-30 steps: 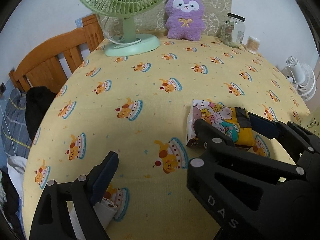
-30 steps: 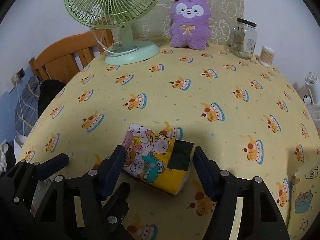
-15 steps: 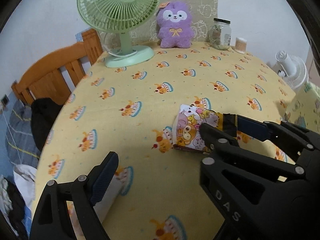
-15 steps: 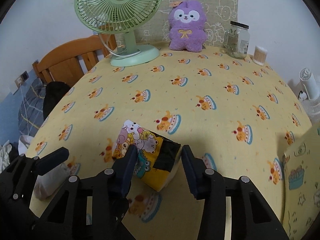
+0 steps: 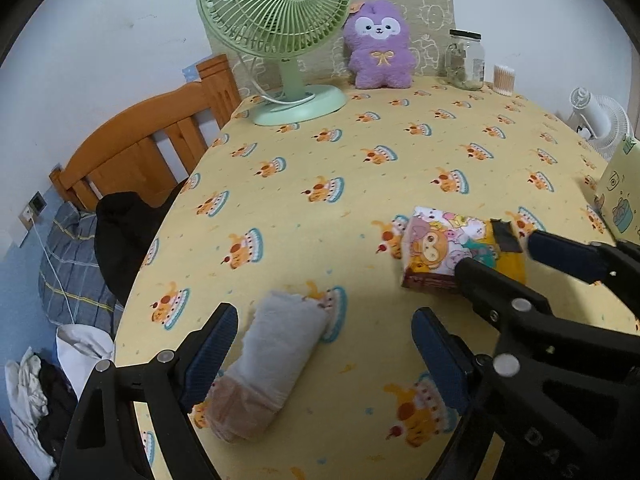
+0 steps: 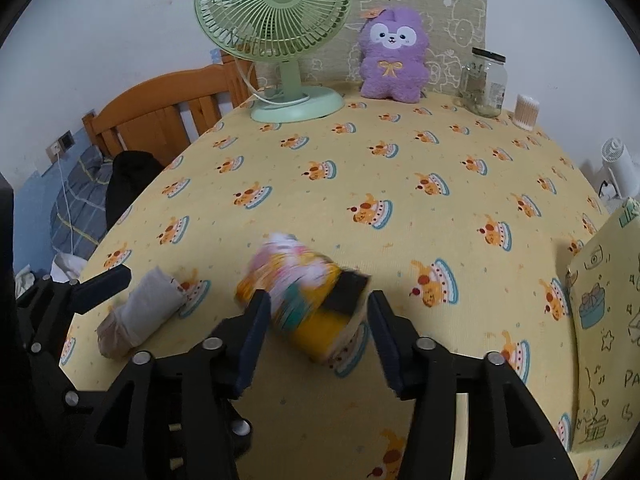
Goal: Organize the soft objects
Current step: 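Grasp the white rolled bundle with the left gripper while the right gripper holds the snack box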
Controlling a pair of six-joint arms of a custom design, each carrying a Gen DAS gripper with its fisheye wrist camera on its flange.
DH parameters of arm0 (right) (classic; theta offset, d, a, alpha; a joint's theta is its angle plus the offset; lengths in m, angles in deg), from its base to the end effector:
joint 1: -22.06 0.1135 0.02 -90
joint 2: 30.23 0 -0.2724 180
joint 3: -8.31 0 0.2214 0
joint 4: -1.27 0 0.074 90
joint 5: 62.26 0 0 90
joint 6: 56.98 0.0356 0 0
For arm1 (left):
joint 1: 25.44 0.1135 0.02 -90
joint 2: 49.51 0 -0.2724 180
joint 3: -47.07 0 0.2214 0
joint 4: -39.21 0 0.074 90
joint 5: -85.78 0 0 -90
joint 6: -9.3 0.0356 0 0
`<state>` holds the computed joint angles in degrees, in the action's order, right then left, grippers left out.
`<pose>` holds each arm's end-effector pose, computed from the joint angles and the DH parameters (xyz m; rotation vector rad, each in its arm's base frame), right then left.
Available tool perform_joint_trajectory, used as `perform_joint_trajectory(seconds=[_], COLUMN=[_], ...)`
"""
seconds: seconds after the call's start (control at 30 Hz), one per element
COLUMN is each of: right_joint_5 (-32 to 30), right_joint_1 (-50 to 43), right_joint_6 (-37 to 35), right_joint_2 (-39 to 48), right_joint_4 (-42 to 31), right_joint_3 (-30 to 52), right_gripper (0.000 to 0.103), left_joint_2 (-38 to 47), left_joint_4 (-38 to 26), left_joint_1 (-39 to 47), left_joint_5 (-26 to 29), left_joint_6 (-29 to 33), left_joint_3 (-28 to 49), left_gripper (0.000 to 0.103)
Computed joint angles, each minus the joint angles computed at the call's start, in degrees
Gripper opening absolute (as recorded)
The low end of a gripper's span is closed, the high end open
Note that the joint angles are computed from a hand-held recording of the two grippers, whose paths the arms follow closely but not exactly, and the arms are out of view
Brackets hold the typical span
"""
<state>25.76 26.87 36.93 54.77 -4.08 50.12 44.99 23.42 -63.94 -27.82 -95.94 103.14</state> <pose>0.2293 0.0205 0.1512 -0.0348 2.4201 0.1113 0.2258 -0.1614 0.1609 0.3261 2.3891 0.0973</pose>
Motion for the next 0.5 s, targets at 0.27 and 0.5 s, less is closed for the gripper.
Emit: perform_joint_trajectory(seconds=[0.27,0.5], right_joint_5=[4.71,6.81], right_joint_1=[3.64,5.48], right_joint_6=[1.22,2.45], right_joint_2=[0.35,3.24], right_joint_4=[1.29,2.12], right_joint_3=[-0.76,1.43], right_gripper=[0.086,0.096], left_joint_2=[-0.1,-0.99], left_joint_4=[3.8,6.82], left_joint_1=[4.54,7.03], left_joint_5=[5.65,13.43], left_joint_6=[2.61,5.22], left_joint_3=[-2.76,-4.34], left_gripper=[0.077,0.044])
